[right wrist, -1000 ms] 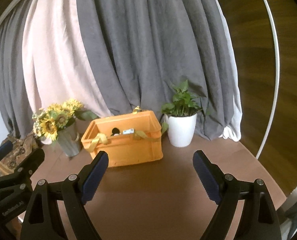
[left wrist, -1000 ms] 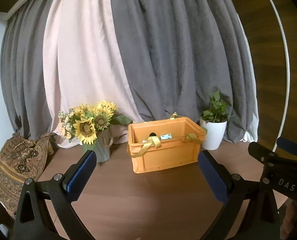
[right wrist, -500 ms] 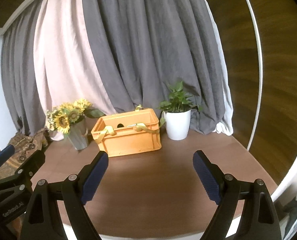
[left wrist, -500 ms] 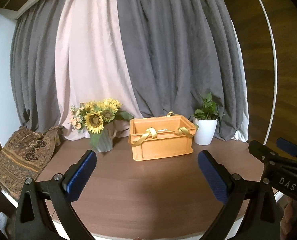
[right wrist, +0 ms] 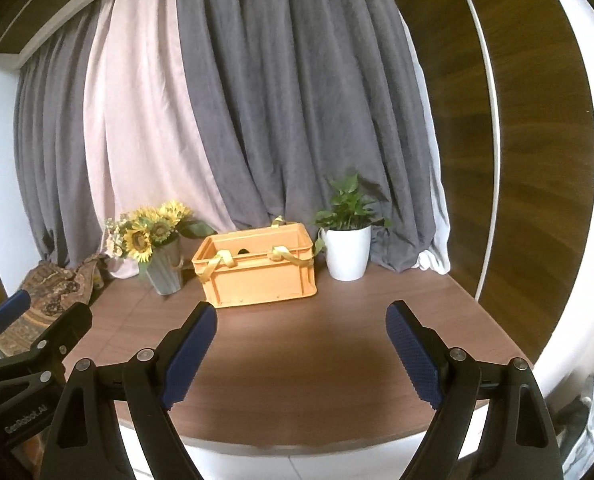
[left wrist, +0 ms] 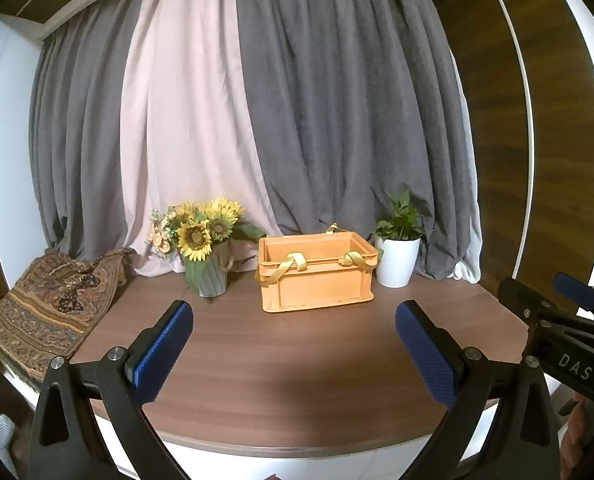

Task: Organize soft objects

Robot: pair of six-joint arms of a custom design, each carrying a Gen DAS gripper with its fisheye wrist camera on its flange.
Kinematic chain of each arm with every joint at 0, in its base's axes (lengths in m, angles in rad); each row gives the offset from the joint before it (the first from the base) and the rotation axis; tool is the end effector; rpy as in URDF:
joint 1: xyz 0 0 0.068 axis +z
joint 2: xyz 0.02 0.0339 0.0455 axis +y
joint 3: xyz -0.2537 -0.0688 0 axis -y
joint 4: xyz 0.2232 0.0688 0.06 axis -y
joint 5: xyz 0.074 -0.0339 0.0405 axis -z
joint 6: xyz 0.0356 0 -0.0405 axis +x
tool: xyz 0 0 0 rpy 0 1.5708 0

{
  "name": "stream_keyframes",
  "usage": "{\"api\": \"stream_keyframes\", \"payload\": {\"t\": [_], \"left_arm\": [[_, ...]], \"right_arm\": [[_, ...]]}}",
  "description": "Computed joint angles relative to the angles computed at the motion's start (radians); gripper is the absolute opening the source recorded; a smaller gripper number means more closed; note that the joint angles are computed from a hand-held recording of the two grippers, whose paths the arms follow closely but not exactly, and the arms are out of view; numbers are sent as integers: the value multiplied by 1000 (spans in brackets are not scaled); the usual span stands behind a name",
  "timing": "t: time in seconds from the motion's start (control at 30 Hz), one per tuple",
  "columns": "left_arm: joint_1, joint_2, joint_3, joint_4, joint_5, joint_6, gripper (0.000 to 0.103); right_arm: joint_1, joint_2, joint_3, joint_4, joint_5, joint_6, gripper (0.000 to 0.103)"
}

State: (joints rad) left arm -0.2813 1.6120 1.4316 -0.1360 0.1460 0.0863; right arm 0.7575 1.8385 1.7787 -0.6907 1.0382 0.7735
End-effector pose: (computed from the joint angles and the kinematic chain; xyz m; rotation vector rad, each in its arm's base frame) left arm 0.3488 -0.1062 0.3520 0.4439 1.8399 -0.2709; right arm 0.2978 0.2394 0.3419 0.4803 1.8692 -0.2073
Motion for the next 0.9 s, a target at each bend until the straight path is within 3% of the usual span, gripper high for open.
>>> {"api": "stream_keyframes", "payload": {"t": [0.9], "left_arm": [[-54, -89, -76, 14, -32, -6, 103]], "right_arm": [[48, -95, -86, -54, 61, 79, 88]]}}
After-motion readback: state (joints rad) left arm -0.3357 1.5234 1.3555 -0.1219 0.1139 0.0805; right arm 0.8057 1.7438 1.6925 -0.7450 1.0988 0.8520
